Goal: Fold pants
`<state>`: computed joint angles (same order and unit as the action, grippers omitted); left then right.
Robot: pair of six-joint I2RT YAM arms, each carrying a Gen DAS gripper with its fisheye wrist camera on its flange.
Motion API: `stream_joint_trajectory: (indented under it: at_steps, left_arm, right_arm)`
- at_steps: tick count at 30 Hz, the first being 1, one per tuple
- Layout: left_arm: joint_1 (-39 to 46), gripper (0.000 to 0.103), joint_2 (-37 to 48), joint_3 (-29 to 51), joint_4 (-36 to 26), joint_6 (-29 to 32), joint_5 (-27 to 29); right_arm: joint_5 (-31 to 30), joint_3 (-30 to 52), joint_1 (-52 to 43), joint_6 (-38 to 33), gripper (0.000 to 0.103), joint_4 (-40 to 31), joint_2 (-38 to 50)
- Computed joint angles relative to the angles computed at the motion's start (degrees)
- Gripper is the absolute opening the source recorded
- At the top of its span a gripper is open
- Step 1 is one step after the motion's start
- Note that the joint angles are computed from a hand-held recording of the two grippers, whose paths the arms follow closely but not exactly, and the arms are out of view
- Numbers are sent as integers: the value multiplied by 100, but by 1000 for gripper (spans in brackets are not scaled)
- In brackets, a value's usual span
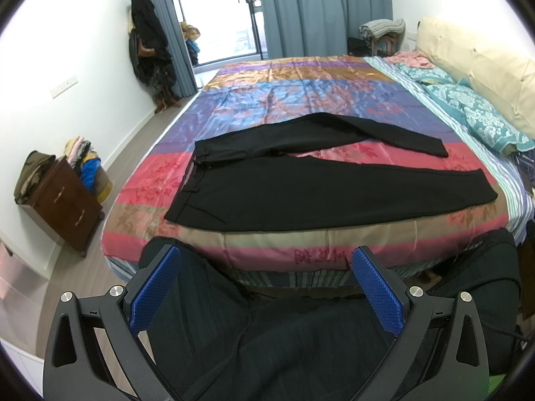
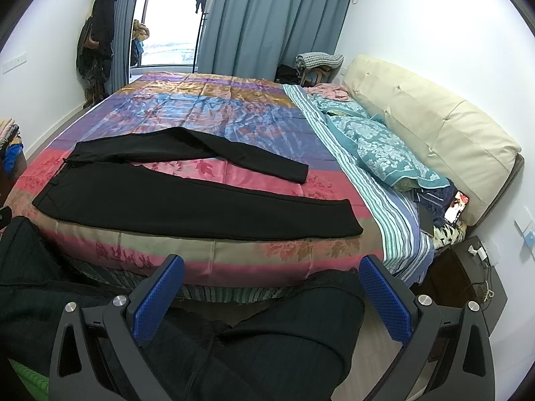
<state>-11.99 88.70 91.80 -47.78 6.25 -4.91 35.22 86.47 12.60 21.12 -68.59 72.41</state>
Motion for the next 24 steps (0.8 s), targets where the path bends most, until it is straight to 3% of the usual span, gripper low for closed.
stream_joint_trajectory:
  at_steps: [24]
  left_arm:
    - [91,102,-18,-55,10,52,68]
  right_arm:
    - [-8,7,2,-7,103,15,16]
